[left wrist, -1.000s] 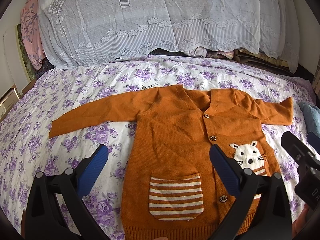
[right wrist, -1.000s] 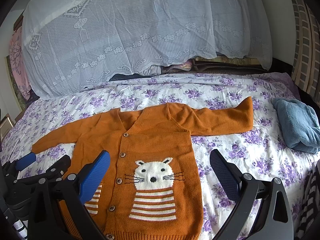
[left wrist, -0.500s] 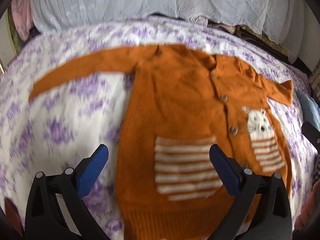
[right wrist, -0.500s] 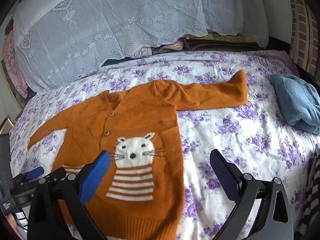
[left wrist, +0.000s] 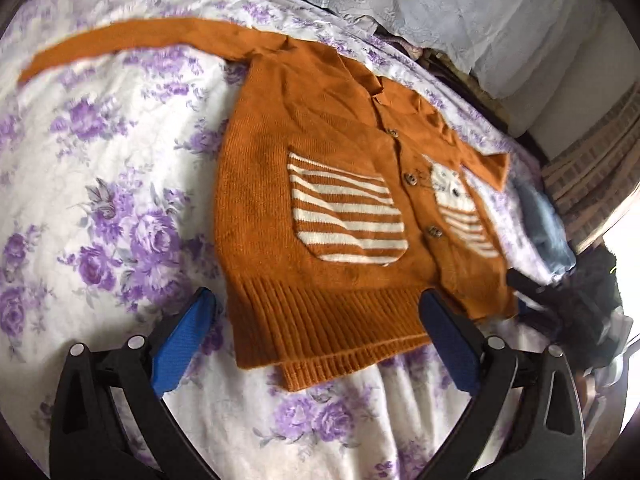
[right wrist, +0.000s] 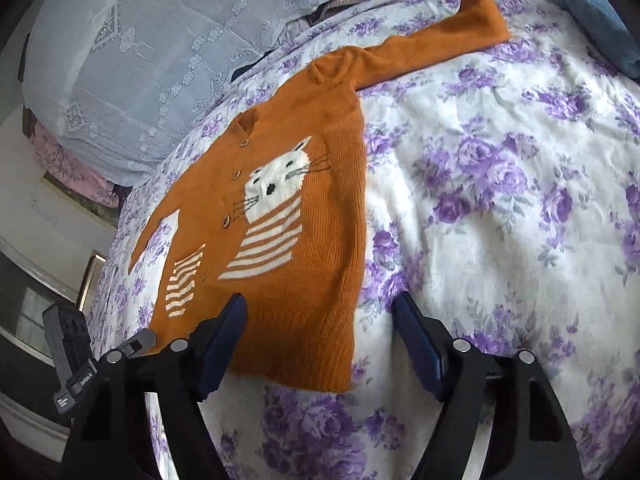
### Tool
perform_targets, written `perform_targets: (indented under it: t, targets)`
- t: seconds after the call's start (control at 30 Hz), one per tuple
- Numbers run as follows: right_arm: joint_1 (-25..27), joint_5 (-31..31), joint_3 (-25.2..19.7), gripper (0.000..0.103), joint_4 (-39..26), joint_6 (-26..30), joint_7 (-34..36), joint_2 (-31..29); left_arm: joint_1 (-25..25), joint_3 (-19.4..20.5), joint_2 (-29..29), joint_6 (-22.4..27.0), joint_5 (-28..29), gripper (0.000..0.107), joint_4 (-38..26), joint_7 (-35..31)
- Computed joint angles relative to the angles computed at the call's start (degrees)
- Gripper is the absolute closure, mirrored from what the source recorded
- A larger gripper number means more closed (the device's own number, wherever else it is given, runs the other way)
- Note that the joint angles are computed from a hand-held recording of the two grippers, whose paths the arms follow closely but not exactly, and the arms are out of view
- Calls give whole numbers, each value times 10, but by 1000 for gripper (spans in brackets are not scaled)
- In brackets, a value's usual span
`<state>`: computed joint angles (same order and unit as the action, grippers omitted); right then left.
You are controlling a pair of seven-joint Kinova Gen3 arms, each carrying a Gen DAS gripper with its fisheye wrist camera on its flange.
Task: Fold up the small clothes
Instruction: 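Move the right tool toward the cardigan sleeve cuff beside the cat face, then grasp the sleeve cuff with the right tool and lift it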
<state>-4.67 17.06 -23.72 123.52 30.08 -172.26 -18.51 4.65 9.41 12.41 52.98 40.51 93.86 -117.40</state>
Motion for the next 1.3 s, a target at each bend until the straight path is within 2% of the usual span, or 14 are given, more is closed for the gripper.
perform_targets:
  t: [0.1, 0.13, 0.17, 0.23, 0.33, 0.47, 0.5, 0.63, 0.87, 0.9, 1.0, 1.13, 1.23, 1.3]
  targets:
    - [27, 2, -19, 34, -12, -1, 11, 13, -67, 39, 43, 70, 64, 9, -33, -3]
    - [40, -11, -26, 41, -16, -2, 29, 14, -76, 44, 57, 93, 76, 9, -45, -1]
    - [42, -18, -24, 51, -17, -5, 44, 16, -76, 42, 63, 107, 78, 10, -52, 0]
    - [34, -37, -8, 59, -12, -15, 67, 13, -48, 17, 66, 118, 71, 12, -61, -6]
    - [18, -63, 21, 73, 2, -26, 96, 3, -45, 7, 59, 118, 68, 28, -52, -17]
    - [29, -78, 14, 87, 4, -28, 119, 1, -48, 8, 84, 149, 72, 93, -66, 4]
    - [34, -76, 8, 89, -2, -20, 125, 2, -50, 14, 93, 154, 78, 99, -65, 6]
    - [-10, -77, 39, 94, -12, 14, 145, -23, -44, 9, 56, 124, 70, 100, -39, -10]
    - [-25, -141, 14, 92, -33, 97, 226, -12, -26, -20, 20, 140, -1, 97, -25, -20]
    - [-28, -144, 22, 89, -30, 95, 235, -19, -33, -13, 19, 137, 0, 96, -22, -20]
    - [14, -139, 34, 64, -41, 116, 227, -66, -37, -11, -11, 114, -16, 88, -25, -17]
    - [113, -121, 93, 63, -34, 60, 231, -98, -8, -18, -29, 75, -38, 78, -57, -11]
    - [162, -105, 160, 64, -19, -10, 207, -58, 41, -14, 5, 55, -75, 73, -108, 44]
    - [161, -133, 213, 64, -3, -57, 208, -26, 94, -30, 29, 34, -111, 73, -136, 91]
